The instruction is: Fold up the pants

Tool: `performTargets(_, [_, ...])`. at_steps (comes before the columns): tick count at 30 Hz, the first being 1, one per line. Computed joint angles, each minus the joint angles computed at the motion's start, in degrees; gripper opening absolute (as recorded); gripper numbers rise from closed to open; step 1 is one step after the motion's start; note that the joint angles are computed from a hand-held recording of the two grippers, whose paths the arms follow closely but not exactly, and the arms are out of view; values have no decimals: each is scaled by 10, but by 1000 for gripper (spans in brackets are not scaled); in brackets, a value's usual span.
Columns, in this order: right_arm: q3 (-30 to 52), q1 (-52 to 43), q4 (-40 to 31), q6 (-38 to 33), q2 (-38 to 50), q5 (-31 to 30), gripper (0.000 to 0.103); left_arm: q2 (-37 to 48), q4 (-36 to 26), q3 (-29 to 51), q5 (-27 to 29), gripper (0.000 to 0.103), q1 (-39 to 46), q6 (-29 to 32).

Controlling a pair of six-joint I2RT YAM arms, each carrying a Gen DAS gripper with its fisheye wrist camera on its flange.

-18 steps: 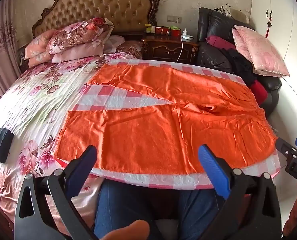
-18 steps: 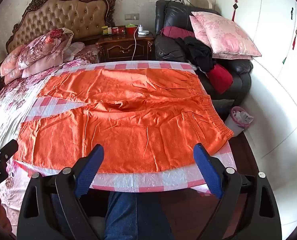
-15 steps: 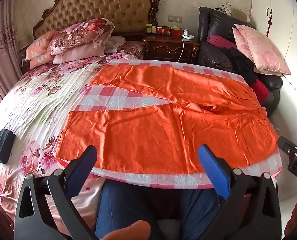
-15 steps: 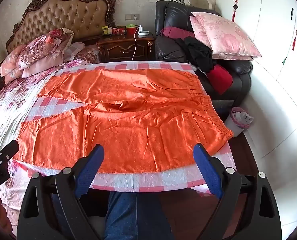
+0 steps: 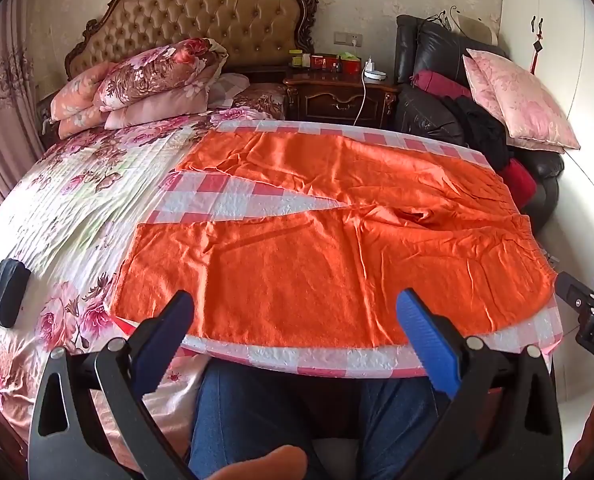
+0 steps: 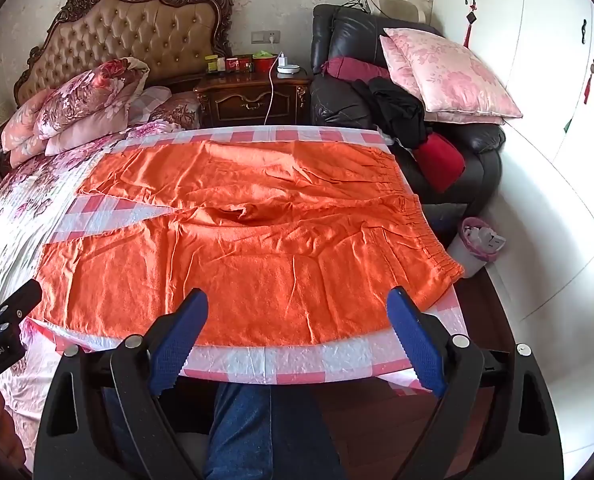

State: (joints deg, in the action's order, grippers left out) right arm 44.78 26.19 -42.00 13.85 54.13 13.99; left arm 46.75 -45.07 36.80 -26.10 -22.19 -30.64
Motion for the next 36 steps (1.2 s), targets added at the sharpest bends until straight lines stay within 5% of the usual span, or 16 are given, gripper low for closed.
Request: performTargets(36, [-1,-1,1,0,-2,0,88,2,-1,6,7,101,1,1])
